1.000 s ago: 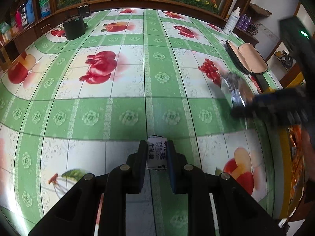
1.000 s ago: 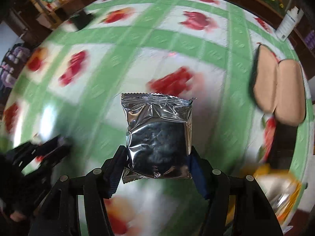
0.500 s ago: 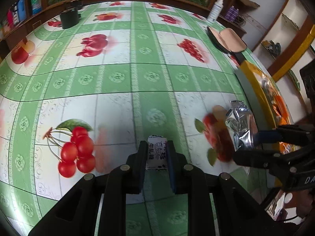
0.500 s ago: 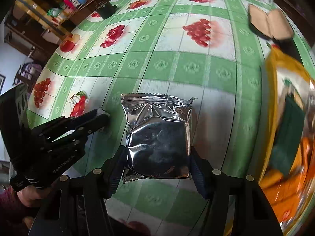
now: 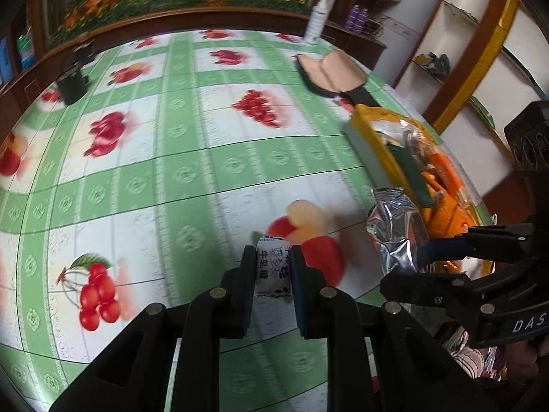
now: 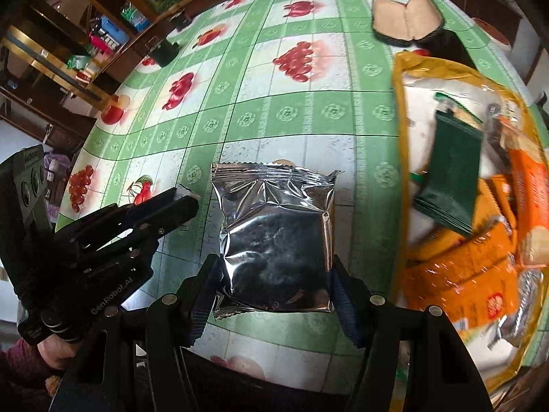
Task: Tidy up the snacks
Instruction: 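Carry the candy and foil pack over the yellow box with both grippers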
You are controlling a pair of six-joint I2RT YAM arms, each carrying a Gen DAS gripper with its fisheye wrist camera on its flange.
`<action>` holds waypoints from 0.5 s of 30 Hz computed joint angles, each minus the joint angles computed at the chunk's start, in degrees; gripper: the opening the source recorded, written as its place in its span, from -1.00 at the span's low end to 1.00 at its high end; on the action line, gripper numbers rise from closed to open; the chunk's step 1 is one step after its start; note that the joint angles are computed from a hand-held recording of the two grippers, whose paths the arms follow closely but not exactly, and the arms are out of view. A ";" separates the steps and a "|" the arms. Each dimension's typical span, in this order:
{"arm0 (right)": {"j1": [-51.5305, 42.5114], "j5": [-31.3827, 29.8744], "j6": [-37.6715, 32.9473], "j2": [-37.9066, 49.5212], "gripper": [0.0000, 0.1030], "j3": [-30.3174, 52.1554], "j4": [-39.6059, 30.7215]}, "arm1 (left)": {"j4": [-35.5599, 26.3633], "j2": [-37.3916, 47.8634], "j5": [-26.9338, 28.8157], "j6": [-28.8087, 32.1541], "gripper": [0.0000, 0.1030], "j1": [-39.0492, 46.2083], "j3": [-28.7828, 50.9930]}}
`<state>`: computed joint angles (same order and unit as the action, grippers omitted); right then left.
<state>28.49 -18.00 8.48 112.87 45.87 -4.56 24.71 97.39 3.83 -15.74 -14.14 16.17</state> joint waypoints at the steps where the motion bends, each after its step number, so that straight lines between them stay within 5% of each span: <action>1: -0.50 -0.07 -0.13 -0.70 0.28 -0.70 0.12 | -0.61 -0.51 -0.68 -0.61 -0.64 -1.55 0.42; 15: -15.42 -4.31 -5.76 -11.10 0.28 -9.50 -0.98 | -8.79 -0.98 -7.33 -5.81 -0.64 -17.00 10.68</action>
